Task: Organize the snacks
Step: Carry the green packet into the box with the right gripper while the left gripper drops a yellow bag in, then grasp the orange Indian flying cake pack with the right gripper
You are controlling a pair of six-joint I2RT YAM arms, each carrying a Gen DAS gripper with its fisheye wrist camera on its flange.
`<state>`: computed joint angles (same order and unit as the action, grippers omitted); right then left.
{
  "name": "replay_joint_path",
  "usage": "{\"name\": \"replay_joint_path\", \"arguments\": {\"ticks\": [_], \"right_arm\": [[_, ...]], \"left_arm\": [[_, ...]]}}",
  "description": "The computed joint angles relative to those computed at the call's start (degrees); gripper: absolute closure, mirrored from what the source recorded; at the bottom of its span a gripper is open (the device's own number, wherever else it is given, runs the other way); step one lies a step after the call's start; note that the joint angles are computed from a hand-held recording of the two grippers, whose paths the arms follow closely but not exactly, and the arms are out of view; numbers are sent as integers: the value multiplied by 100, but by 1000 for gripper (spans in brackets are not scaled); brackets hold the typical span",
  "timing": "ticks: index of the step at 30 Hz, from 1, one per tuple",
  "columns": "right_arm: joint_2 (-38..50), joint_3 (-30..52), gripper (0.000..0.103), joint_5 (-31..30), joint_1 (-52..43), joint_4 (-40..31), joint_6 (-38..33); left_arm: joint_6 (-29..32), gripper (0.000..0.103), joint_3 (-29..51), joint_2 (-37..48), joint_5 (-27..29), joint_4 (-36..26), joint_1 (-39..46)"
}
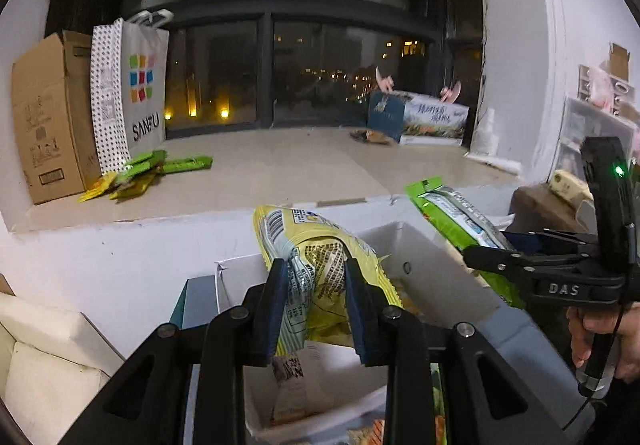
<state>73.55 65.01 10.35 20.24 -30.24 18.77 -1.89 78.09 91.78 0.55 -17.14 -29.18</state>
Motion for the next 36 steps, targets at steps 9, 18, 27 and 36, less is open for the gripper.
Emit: {"name": "replay_joint_path", "arguments": {"ticks": [9, 18, 27, 36], "right_arm": [[964, 263, 0, -379, -384, 250, 6], [-672, -672, 0, -380, -139, 401, -46], [-2776, -1304, 0, 717, 1224, -738, 198], [-3884, -2333, 0, 3538, 5028, -3475, 4506]], "left_arm": [[-237, 0, 166, 490, -128, -354, 155], [-512, 0, -1678, -1495, 82, 2, 172], [-745, 0, -3305, -3783, 258, -481, -65], [-1599, 0, -4543, -5532, -278, -1321, -891]]}}
